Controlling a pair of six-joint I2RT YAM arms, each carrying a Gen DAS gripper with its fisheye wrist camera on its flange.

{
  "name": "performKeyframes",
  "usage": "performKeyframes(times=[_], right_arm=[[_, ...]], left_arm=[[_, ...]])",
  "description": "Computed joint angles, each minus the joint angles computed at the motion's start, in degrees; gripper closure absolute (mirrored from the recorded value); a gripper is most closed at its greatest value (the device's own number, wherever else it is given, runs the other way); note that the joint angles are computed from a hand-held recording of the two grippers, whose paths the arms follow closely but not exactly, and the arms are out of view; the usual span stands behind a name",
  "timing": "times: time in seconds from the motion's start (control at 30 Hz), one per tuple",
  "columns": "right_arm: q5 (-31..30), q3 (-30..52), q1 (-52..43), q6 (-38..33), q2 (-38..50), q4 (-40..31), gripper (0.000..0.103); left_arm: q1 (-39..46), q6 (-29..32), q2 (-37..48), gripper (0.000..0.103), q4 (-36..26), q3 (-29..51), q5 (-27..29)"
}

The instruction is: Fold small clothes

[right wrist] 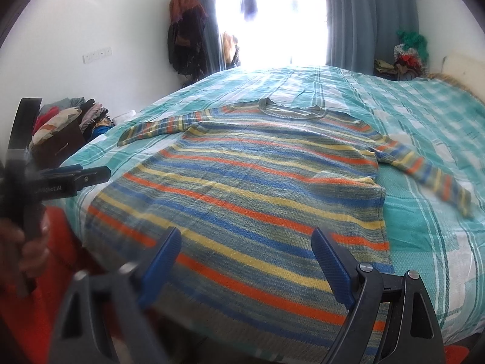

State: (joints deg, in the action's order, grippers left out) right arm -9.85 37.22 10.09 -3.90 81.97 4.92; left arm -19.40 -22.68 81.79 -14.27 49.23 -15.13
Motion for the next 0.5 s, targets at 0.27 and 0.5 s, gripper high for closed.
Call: performKeyframes(times=[0.27,0.5], right_arm=[[0.3,0.2,-0.1,0.3,0.2,-0.7,0.016],[0.0,0.4,-0.3,0.4,0.1,-1.3,0.016]], left_arm=[[0.0,-0.9,-1.2,0.001,0.0,-0.8,-2.8],[1.0,-2.2,-2.2,0.001,-0.3,-1.6,-3.0]])
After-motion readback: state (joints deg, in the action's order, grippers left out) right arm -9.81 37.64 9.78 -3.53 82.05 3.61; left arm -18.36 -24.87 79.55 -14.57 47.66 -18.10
